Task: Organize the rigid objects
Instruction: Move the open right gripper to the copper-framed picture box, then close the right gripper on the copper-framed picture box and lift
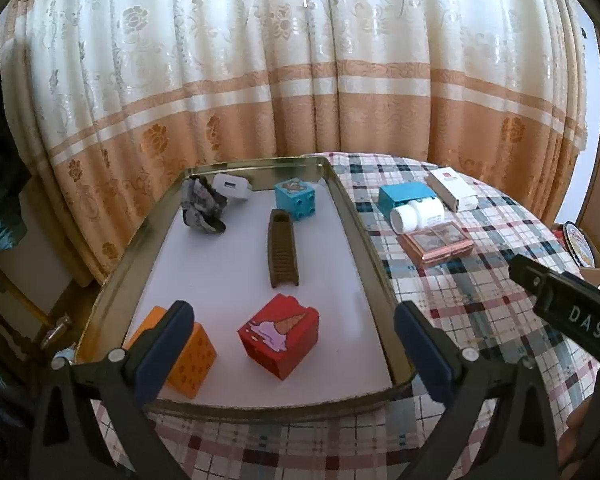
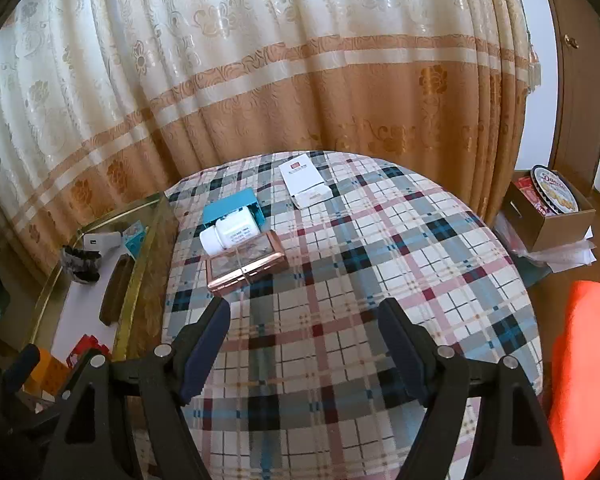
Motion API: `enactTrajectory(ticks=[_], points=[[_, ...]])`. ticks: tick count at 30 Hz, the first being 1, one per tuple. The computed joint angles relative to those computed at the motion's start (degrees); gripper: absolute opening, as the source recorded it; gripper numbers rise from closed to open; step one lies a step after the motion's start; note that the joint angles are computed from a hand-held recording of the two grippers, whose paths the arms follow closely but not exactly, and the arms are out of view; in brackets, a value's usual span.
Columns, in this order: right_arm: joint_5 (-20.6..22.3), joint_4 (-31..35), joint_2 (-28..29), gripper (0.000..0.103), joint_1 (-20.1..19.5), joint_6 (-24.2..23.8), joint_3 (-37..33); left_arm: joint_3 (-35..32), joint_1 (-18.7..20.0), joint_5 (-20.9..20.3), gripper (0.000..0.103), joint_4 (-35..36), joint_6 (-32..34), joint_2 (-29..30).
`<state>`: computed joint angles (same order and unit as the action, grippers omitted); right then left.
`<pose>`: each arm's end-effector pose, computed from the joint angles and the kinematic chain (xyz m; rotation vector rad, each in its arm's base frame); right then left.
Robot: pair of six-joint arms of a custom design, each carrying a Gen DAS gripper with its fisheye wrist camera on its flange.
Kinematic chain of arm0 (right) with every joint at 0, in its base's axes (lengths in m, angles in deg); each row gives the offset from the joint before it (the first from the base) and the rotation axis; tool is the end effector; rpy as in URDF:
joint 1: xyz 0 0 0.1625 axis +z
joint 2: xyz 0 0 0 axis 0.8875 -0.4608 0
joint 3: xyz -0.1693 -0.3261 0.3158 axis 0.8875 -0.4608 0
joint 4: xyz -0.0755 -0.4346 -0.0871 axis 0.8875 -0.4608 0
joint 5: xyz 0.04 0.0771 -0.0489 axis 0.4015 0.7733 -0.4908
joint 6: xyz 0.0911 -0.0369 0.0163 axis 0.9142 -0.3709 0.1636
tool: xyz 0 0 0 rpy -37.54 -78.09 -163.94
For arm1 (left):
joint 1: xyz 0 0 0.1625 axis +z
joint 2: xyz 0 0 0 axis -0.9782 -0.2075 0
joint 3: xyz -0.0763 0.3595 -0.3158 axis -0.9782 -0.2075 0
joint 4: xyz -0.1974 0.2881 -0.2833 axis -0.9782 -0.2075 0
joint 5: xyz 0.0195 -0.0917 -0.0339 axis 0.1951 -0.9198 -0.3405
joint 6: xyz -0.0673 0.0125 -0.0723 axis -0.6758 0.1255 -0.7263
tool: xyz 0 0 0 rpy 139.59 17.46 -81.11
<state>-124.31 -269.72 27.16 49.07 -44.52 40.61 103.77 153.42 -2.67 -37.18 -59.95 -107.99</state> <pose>0.3040 -0.5967 -0.1125 0.1262 -2.2567 1.1714 0.0558 -0.5793 0.2279 0.4143 2.0573 -1.0639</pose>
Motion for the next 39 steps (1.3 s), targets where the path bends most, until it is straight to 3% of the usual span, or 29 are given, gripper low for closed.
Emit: enactTrajectory(ticks=[8,14,19,28,32,39], points=[[0.95,1.37,-1.19,0.078,-0.94,1.44,1.62,0.36,0.01,0.85,0.102,2.01,-1.98,-0.22],[2.59,4.19,-1.79,0.078,-1.54,0.93,0.92,1.96,-1.00,0.13,0.102,-0.74,2.09,-0.19],[4.81,9.28,-2.31,0.078,-2.19,1.71,-0.45,1.28,-0.92,0.12,0.102,0.47,1.63,0.19],[8.19,27.65,-1.10,0.078,-3.83,1.55,-9.81,-0.13,-0.62,1.25,0.102,3.05,0.30,-0.28],[9.59,30.65,-0.61,0.081,-4.37,2.49,-11.51,-0.78,-0.79,1.50,0.102,3.39,0.50,-0.20],[9.11,33.79,1.15,0.082,-4.30,-0.33,-15.78,-5.90,0.41,3.23,0.102,13.22,-7.82,1.85]])
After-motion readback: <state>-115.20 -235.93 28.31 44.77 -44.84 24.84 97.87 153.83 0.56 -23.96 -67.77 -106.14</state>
